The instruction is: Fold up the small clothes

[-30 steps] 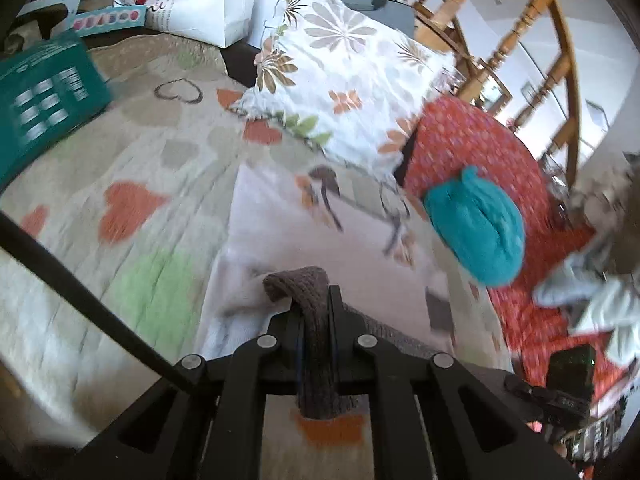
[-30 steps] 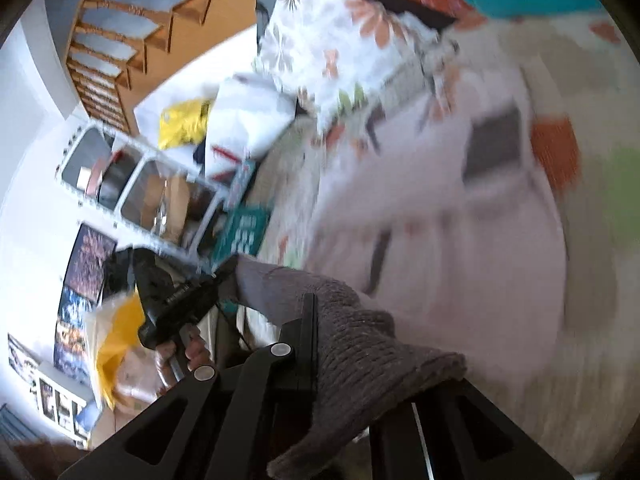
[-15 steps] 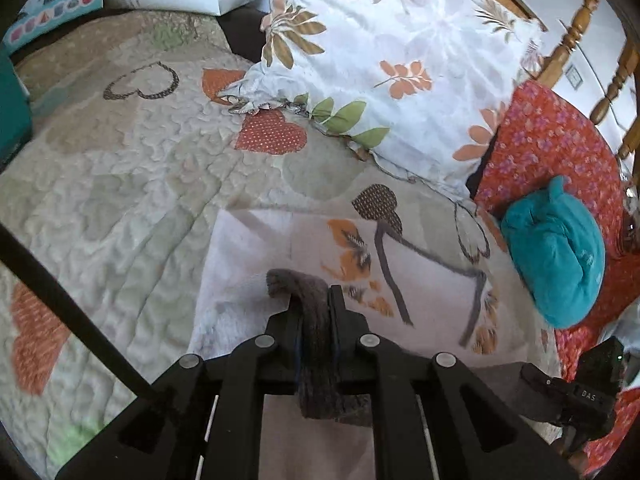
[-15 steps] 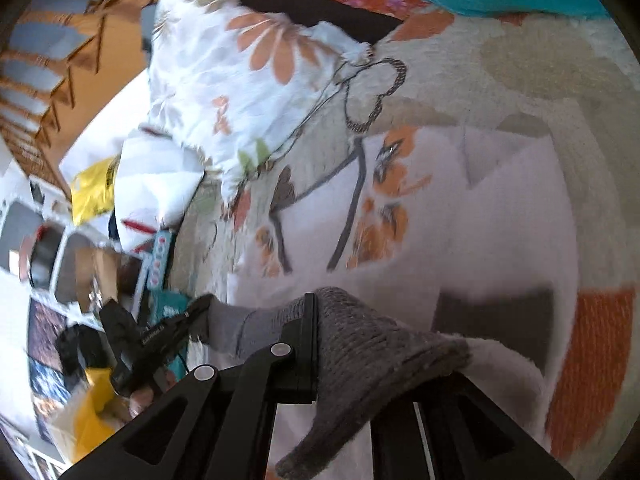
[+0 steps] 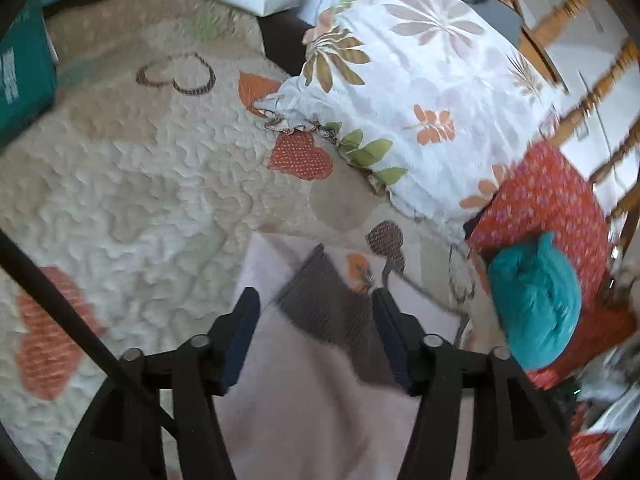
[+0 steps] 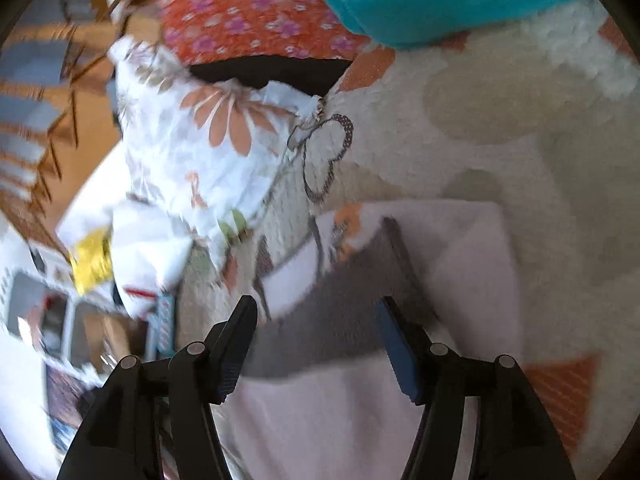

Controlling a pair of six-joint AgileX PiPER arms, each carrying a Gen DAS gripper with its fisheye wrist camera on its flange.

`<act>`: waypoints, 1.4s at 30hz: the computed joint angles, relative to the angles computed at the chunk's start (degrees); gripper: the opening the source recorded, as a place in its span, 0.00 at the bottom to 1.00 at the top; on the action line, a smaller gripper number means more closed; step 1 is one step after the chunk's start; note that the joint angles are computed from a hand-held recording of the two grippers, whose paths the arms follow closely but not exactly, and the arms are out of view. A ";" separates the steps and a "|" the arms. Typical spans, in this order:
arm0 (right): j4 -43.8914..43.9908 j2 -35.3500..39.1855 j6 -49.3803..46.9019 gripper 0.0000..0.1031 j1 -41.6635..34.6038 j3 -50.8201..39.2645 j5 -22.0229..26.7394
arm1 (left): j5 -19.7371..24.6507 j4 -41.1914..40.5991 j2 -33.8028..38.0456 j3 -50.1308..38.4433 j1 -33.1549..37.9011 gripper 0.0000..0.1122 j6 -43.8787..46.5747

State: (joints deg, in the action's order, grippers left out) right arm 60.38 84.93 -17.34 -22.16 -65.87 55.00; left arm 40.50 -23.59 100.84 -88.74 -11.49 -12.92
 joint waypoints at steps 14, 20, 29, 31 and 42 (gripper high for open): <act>-11.77 -22.70 -10.98 0.09 -7.53 23.54 9.55 | 9.04 16.87 -7.12 13.89 -4.75 0.09 4.97; -31.96 -30.12 6.44 0.20 1.81 21.60 1.24 | 9.17 37.04 -10.21 13.91 -5.63 0.10 -17.40; -38.97 -37.56 14.32 0.32 1.66 21.21 3.26 | 2.47 34.93 -20.33 17.99 -6.85 0.52 -21.54; -39.37 -38.09 15.67 0.32 2.34 21.25 2.98 | 2.46 38.12 -23.02 18.43 -10.29 0.61 -25.43; -57.04 -41.42 34.51 0.48 17.34 21.23 -2.48 | 0.69 37.47 -21.72 19.74 -15.01 0.73 -26.81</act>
State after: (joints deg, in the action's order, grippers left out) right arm 3.34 43.51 17.17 -4.82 -44.64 52.53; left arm 41.19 13.87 79.12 -69.01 -26.50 -39.74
